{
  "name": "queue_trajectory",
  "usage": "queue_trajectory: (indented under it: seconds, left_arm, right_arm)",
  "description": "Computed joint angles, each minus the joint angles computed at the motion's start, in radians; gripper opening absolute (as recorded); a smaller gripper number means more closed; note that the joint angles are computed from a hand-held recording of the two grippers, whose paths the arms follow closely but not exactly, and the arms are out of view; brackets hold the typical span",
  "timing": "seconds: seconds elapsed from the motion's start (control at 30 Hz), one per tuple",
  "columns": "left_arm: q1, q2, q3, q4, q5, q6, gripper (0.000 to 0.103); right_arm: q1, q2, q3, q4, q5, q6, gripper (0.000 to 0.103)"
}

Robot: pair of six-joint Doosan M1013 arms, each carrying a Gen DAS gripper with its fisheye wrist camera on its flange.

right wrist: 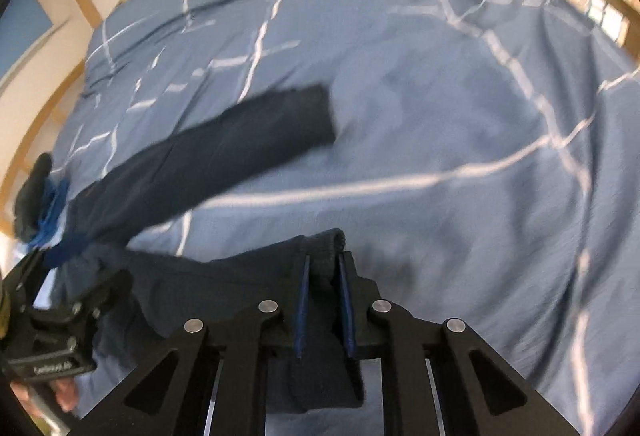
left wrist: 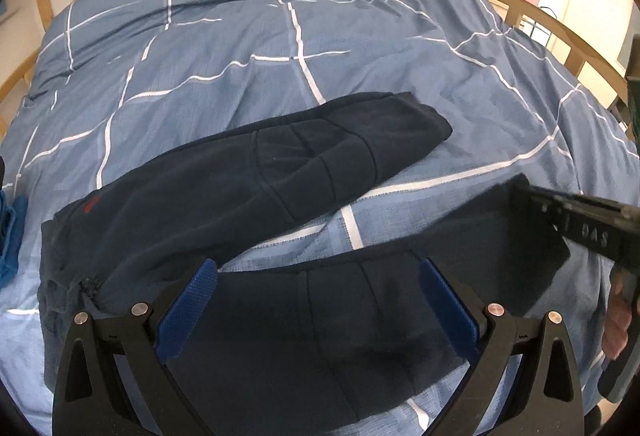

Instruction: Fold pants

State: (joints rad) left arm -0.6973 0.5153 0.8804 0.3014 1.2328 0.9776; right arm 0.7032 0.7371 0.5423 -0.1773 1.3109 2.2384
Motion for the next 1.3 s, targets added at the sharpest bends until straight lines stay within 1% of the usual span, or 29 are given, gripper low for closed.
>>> queue_trajectory:
  seconds: [0.03, 0.13, 0.2, 0.27, 0.37, 0.43, 0.47, 0.5, 0.53, 0.57, 0.67, 0.77, 0.83, 0.93, 1.07, 1.17, 1.3]
  left_arm:
    - [-0.001, 0.000, 0.000, 0.004, -0.002, -0.001, 0.102]
    - [-0.003, 0.003, -0.003, 0.017, 0.000, 0.002, 0.102]
    - [-0.003, 0.000, 0.003, 0.018, -0.001, -0.002, 0.102]
    - [-0.003, -0.004, 0.011, 0.018, -0.002, -0.005, 0.102]
    - [-0.002, -0.016, 0.031, 0.018, -0.010, -0.009, 0.102]
    - [-0.001, -0.031, 0.053, 0.020, -0.024, -0.018, 0.102]
    - [-0.001, -0.037, 0.061, 0.020, -0.030, -0.024, 0.102]
    - [0.000, -0.047, 0.072, 0.019, -0.038, -0.032, 0.102]
    - [0.001, -0.059, 0.086, 0.017, -0.054, -0.038, 0.102]
    - [0.001, -0.068, 0.097, 0.019, -0.064, -0.041, 0.102]
    - [-0.003, -0.100, 0.127, 0.057, -0.089, -0.063, 0.102]
    - [-0.008, -0.122, 0.146, 0.107, -0.101, -0.084, 0.102]
    - [-0.010, -0.129, 0.148, 0.147, -0.106, -0.089, 0.102]
    - [-0.005, -0.119, 0.128, 0.179, -0.104, -0.071, 0.103]
    - [0.011, -0.089, 0.092, 0.188, -0.115, -0.051, 0.103]
    - [0.027, -0.059, 0.059, 0.168, -0.128, -0.028, 0.103]
    - [0.050, -0.006, -0.003, 0.120, -0.121, 0.004, 0.102]
  right_arm:
    - [-0.001, 0.003, -0.007, -0.014, 0.001, 0.012, 0.014]
    - [-0.006, 0.031, -0.055, -0.025, 0.045, 0.027, 0.014]
    - [-0.004, 0.063, -0.103, -0.038, 0.098, 0.018, 0.014]
    - [-0.002, 0.083, -0.130, -0.047, 0.133, 0.018, 0.014]
    - [0.001, 0.078, -0.111, -0.061, 0.138, 0.040, 0.014]
    - [0.007, 0.070, -0.096, -0.087, 0.134, 0.060, 0.017]
    - [0.008, 0.059, -0.078, -0.088, 0.116, 0.070, 0.026]
    - [0.011, 0.060, -0.083, -0.097, 0.127, 0.083, 0.037]
    - [0.016, 0.063, -0.093, -0.111, 0.139, 0.097, 0.040]
    - [0.022, 0.047, -0.072, -0.127, 0.117, 0.109, 0.042]
    - [0.038, 0.007, -0.025, -0.136, 0.058, 0.118, 0.042]
    - [0.049, -0.014, -0.008, -0.147, 0.012, 0.119, 0.042]
    - [0.051, -0.012, -0.021, -0.147, -0.006, 0.120, 0.042]
    - [0.047, 0.004, -0.055, -0.142, -0.022, 0.124, 0.042]
    - [0.027, 0.045, -0.115, -0.106, -0.029, 0.144, 0.042]
    - [0.005, 0.083, -0.168, -0.053, -0.030, 0.170, 0.042]
    - [-0.021, 0.134, -0.237, 0.008, -0.028, 0.212, 0.042]
